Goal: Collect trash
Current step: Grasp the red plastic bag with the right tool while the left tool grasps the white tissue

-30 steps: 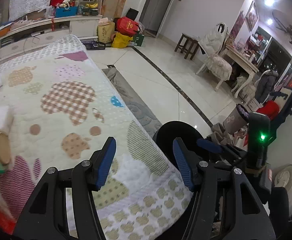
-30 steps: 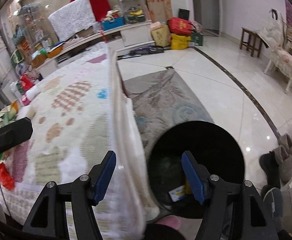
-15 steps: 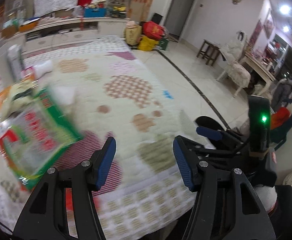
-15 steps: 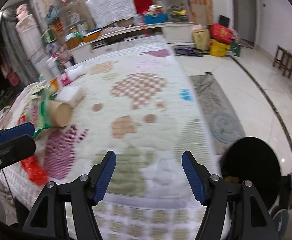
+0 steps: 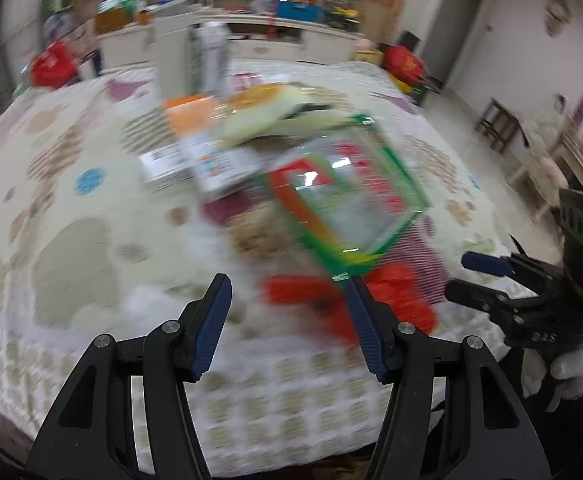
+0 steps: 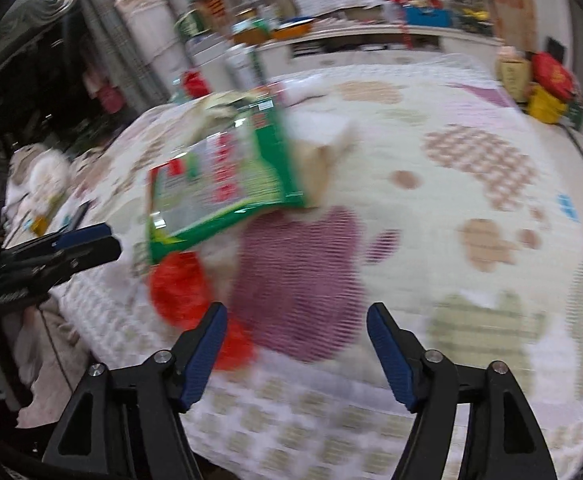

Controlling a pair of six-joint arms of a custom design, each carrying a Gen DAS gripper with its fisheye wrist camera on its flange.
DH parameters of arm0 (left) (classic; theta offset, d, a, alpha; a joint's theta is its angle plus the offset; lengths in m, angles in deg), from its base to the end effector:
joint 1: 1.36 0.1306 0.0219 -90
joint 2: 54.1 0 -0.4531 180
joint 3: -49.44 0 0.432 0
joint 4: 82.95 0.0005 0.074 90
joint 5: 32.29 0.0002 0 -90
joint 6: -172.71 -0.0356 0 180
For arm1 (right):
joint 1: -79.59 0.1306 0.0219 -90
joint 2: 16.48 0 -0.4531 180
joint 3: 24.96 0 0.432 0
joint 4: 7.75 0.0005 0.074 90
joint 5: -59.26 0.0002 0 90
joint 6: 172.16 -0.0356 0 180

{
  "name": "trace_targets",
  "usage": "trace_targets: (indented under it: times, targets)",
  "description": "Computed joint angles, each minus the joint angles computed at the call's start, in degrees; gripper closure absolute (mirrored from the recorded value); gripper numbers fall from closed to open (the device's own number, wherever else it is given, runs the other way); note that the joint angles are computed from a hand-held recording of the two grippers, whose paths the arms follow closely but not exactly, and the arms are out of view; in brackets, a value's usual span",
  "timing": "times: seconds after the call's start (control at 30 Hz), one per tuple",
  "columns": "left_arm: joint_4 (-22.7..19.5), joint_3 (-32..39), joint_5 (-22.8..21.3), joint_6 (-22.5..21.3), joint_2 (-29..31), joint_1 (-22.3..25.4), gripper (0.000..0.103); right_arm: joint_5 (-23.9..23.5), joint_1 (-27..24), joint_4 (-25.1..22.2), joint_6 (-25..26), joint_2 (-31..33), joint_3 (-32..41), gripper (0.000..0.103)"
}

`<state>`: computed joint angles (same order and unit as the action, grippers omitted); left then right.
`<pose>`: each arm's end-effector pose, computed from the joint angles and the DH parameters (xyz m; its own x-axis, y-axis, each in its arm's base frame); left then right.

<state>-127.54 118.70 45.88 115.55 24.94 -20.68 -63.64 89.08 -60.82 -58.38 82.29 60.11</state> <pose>0.4031 -0.1341 0.4135 -0.7589 -0.2964 -0.5798 -0.2386 0.9551 -0.1759 0.5408 0.1095 0.3805 -0.6884 -0.4583 -0.5622 -0.6855 0.6644 0.2977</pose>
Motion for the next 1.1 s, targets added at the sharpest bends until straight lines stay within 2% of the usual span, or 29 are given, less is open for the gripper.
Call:
trace_targets:
  times: [0.2, 0.33, 0.43, 0.5, 0.57, 0.63, 0.67, 0.7, 0.73, 0.8, 0.9, 1.0, 1.1]
  targets:
    - [-0.65, -5.64, 2.39, 4.33, -5.00, 3.87, 0.044, -2.05, 4.99, -0.58, 1.85, -0.02, -0.64, 0.032]
    - [1.21, -8.31, 4.94, 8.59, -6.04, 6.09, 0.041, -1.99, 7.83, 1.19, 1.91, 0.31, -1.07, 0.032]
    - [4.13, -9.23, 6.98, 11.39, -5.40, 7.44, 0.041, -1.46, 9.07, 1.07, 2.23, 1.12, -0.81, 0.032]
    - [5.66, -9.39, 7.56, 11.80, -4.49, 7.72, 0.041, -0.52, 9.63, 1.81, 2.60, 1.27, -1.19, 0.038]
    - [6.46, -9.07, 6.32, 12.13, -3.48, 7.28, 0.041, -0.20, 9.53, 2.13, 2.48, 1.48, -1.38, 0.059]
    - [7.58, -8.96, 4.38, 11.35, -3.07, 6.35, 0.042, -0.65, 9.25, 1.02, 2.74, 1.99, -1.10, 0.061]
    - [8.15, -9.01, 5.06, 11.01, -2.74, 6.38, 0.042, -1.06, 9.06, 0.86, 3.52, 1.75, -1.36, 0.063]
    - [8.62, -9.03, 5.06, 10.93, -2.61, 6.46, 0.044, -1.29, 8.79, 0.35, 4.43, 1.54, -1.46, 0.063]
    - [9.55, -9.28, 5.07, 10.78, -2.77, 6.43, 0.059, -1.84, 8.54, -0.72, 5.49, 1.41, -1.38, 0.063]
    - [10.00, -8.95, 7.82, 9.80, -2.31, 7.51, 0.075, -3.92, 7.67, -3.77, 7.79, 1.32, -0.89, 0.064]
    - [9.99, -9.13, 8.48, 9.87, -3.11, 7.86, 0.079, -6.85, 6.42, -7.71, 10.62, 0.86, -0.50, 0.064]
    - [9.09, -8.70, 6.75, 8.75, -4.50, 7.32, 0.079, -9.77, 5.26, -10.85, 13.59, 0.17, -0.23, 0.064]
    - [8.37, -7.90, 4.65, 7.96, -5.72, 6.65, 0.079, -9.88, 5.08, -10.69, 13.64, -0.35, -0.59, 0.064]
